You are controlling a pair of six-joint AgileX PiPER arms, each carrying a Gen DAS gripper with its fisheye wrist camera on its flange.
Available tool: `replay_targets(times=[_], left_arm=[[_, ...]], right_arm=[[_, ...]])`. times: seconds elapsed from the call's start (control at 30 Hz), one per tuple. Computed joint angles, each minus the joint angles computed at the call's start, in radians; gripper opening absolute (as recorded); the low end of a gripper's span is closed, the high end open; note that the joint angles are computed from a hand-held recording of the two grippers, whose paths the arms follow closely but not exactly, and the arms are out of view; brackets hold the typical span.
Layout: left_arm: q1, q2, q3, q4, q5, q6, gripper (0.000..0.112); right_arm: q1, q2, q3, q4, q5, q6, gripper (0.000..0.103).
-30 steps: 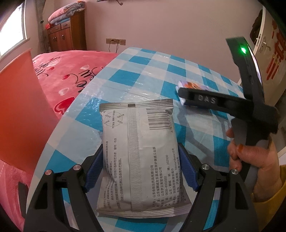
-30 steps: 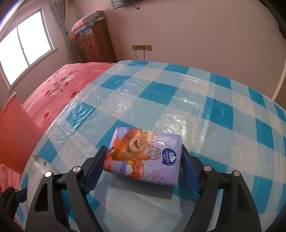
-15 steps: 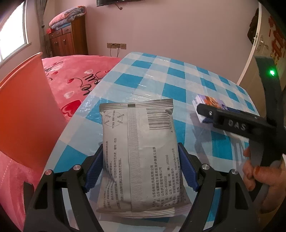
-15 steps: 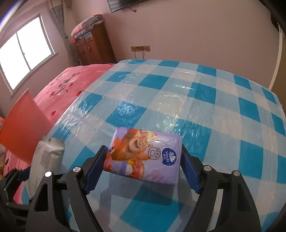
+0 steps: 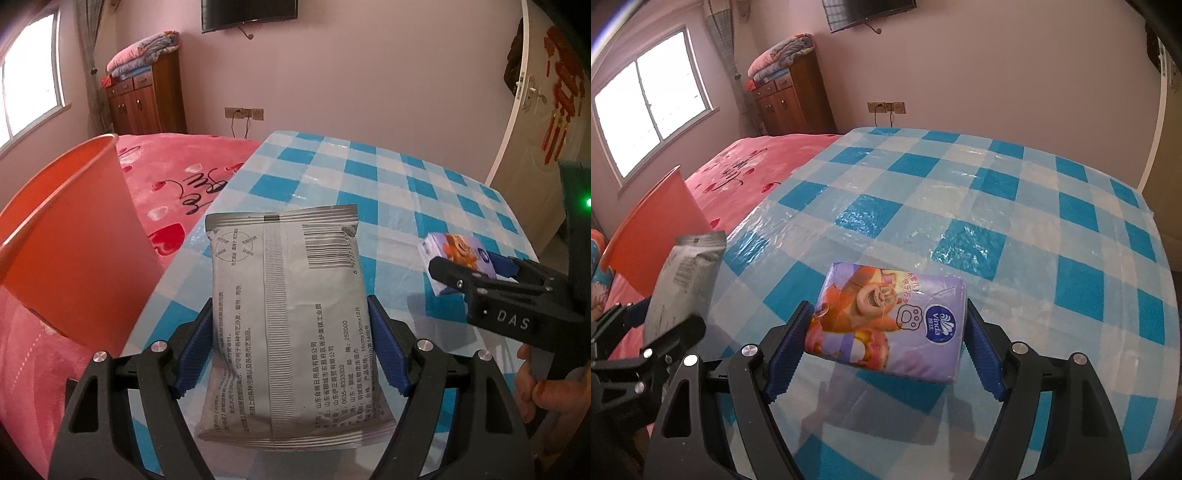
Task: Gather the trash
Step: 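Lift the grey bag with the left tool while the right tool lifts the purple box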
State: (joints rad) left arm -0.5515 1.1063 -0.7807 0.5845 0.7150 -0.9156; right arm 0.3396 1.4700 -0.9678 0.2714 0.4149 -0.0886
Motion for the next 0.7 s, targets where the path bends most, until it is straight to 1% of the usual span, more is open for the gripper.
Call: replay_targets(times=[0.4, 0.6, 0.7], left_arm=[[-0.048, -0.121, -0.006, 0.032, 0.098, -0.007, 0.078], [-0.024, -0.173, -0.015, 0.031, 0.129, 0.02, 0.078], [0.008, -0.199, -0.021, 0.007, 0.133, 0.062, 0.078]], right_arm=[[0.072, -0.108, 0.021, -0.122, 0.044, 0.123, 0.078], [0.124, -0.141, -0.001, -0.185, 0.075, 0.184, 0.078], [0.151, -0.15, -0.02, -0.2, 0.097, 0.201, 0.078]])
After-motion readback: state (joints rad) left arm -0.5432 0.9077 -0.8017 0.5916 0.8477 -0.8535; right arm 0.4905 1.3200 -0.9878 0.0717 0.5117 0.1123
